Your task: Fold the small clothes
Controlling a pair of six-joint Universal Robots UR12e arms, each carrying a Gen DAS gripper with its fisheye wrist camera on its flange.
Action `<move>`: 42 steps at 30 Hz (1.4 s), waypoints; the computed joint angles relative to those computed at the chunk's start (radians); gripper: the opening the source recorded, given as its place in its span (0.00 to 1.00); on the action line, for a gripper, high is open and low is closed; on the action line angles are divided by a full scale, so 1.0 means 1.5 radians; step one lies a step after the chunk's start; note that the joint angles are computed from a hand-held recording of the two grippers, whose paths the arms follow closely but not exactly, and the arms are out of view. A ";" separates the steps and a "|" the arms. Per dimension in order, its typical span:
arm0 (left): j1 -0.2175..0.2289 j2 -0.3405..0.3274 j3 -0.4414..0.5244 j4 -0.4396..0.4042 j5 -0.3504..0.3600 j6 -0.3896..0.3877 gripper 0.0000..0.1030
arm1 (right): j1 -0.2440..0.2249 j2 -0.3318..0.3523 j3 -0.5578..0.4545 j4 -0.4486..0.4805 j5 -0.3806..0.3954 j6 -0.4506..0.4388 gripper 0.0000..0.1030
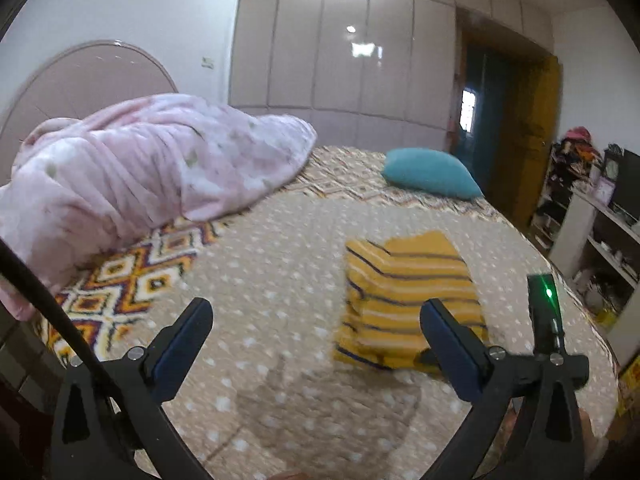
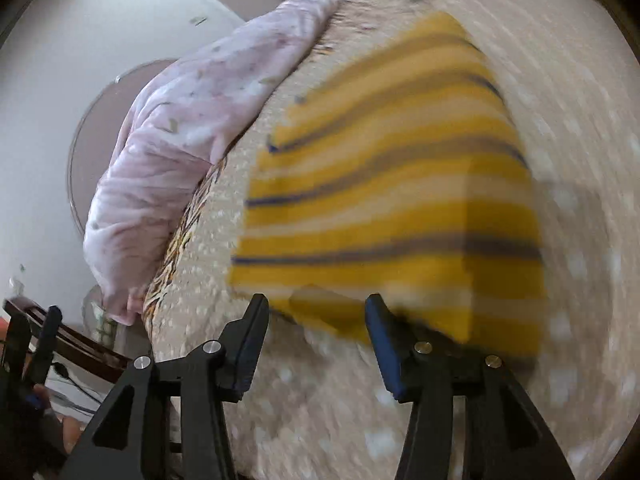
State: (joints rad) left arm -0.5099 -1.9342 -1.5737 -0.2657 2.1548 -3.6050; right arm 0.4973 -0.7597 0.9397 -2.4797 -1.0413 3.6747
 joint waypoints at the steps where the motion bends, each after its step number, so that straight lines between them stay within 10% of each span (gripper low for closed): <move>1: -0.002 -0.001 0.004 -0.020 -0.004 -0.004 1.00 | 0.001 -0.017 0.032 -0.010 -0.012 0.006 0.53; 9: -0.021 -0.005 0.017 -0.107 -0.058 -0.046 1.00 | 0.004 -0.103 0.166 -0.065 -0.116 0.061 0.57; 16: -0.051 -0.011 0.012 -0.048 0.009 -0.002 1.00 | 0.015 -0.147 0.211 -0.085 -0.234 0.059 0.64; 21: -0.047 -0.017 0.012 -0.041 -0.035 0.006 1.00 | 0.023 -0.157 0.219 -0.069 -0.303 0.022 0.67; 42: -0.038 -0.023 0.037 -0.252 -0.002 -0.099 1.00 | 0.044 -0.148 0.195 -0.021 -0.379 -0.036 0.71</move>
